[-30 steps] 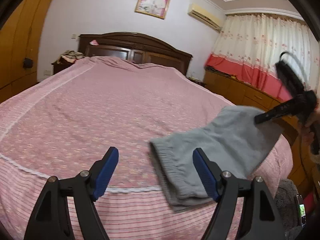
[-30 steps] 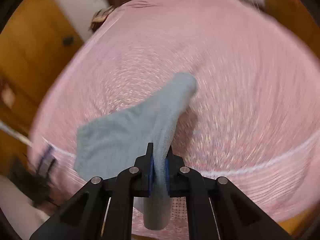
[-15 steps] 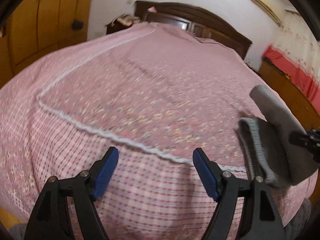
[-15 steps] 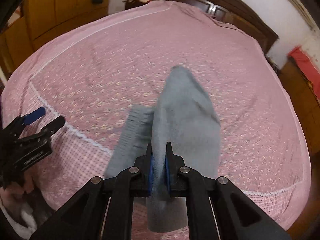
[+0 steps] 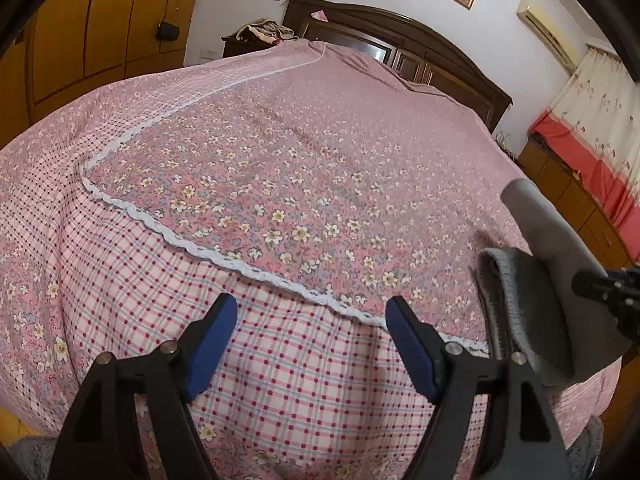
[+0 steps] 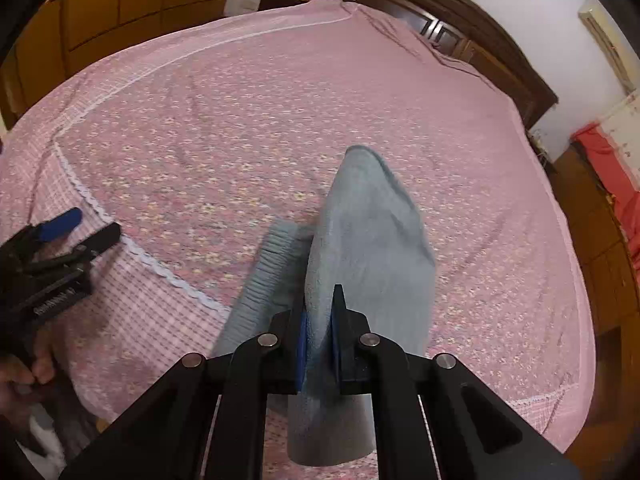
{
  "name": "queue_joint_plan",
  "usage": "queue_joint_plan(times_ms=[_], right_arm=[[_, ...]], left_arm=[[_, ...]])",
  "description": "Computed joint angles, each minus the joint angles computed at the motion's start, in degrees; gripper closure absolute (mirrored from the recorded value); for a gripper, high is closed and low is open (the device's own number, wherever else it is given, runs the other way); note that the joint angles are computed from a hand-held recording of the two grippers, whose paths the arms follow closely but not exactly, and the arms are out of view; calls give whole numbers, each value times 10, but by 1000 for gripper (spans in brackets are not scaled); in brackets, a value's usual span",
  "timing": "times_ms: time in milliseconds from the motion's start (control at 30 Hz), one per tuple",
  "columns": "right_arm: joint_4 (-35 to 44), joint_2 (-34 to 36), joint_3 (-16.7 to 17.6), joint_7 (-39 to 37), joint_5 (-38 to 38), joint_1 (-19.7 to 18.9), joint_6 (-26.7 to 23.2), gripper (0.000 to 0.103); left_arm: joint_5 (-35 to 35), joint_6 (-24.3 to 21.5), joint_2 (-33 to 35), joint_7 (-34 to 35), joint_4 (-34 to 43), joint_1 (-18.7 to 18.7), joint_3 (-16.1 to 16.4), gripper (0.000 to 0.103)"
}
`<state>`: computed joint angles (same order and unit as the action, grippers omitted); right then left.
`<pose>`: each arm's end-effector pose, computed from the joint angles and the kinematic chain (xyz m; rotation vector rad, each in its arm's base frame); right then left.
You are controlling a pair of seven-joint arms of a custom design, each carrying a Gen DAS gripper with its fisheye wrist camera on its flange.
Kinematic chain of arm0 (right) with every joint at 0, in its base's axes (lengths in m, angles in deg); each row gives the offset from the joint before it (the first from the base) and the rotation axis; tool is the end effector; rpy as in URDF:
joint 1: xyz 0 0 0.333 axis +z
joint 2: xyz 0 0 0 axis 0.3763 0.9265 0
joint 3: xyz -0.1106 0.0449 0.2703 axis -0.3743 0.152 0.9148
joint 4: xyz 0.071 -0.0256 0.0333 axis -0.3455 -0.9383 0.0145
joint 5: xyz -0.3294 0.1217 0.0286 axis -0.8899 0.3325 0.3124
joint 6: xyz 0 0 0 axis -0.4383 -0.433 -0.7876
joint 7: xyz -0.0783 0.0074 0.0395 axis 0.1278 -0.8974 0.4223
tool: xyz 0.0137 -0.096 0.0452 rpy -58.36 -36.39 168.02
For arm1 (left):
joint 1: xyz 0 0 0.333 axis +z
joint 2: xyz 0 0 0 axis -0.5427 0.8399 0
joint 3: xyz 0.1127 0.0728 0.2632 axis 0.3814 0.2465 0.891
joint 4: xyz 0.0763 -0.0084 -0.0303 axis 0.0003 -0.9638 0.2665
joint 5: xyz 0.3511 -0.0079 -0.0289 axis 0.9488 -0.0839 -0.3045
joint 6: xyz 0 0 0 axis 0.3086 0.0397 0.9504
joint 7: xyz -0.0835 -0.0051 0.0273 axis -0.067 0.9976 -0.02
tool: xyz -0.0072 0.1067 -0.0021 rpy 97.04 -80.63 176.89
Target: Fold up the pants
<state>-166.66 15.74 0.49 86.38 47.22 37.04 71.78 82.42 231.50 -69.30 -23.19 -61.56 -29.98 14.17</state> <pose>0.4981 0.1603 0.5563 -2.4401 1.1726 -0.7293 0.3367 -0.1436 0.5605 -2.1841 1.3083 -0.8589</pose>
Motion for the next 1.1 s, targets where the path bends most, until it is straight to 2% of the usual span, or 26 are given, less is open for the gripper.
queue_joint_plan(times_ms=[200, 333, 400, 433, 533, 600, 667, 767, 867, 967, 1033, 1067, 1100], right_arm=[[20, 31, 5, -4, 17, 6, -30, 91], [39, 49, 5, -25, 58, 9, -61, 85], [56, 53, -2, -74, 144, 10, -91, 80], [77, 59, -10, -120, 225, 8, -131, 75], [113, 57, -28, -202, 394, -15, -226, 75], [112, 43, -36, -223, 429, -30, -242, 73], [102, 27, -43, -235, 417, -44, -229, 67], [82, 10, -59, -262, 373, -66, -197, 66], [64, 5, -79, -272, 338, -93, -178, 66], [79, 20, -108, -297, 366, -122, -213, 66], [103, 43, -120, -323, 415, -141, -250, 66], [116, 55, -121, -338, 439, -149, -270, 66], [135, 76, -121, -360, 474, -158, -300, 66]], left_arm=[[1, 6, 1, -4, -3, 1, -2, 23], [6, 8, 8, -14, -2, 7, -14, 23], [13, 14, 15, -26, 3, 13, -22, 23], [15, 16, 17, -27, 4, 12, -21, 23], [20, 16, 22, -29, 9, 11, -19, 23], [26, 17, 27, -33, 14, 13, -23, 23], [30, 23, 34, -39, 23, 11, -29, 23], [20, 68, 47, -32, 36, -14, -25, 23], [22, 107, 76, -19, 83, -22, -40, 23], [15, 164, 138, 11, 146, -42, -42, 23], [-12, 181, 201, 57, 197, -87, -18, 23], [-38, 174, 238, 96, 230, -119, 0, 28], [-42, 154, 264, 106, 256, -130, 4, 38]])
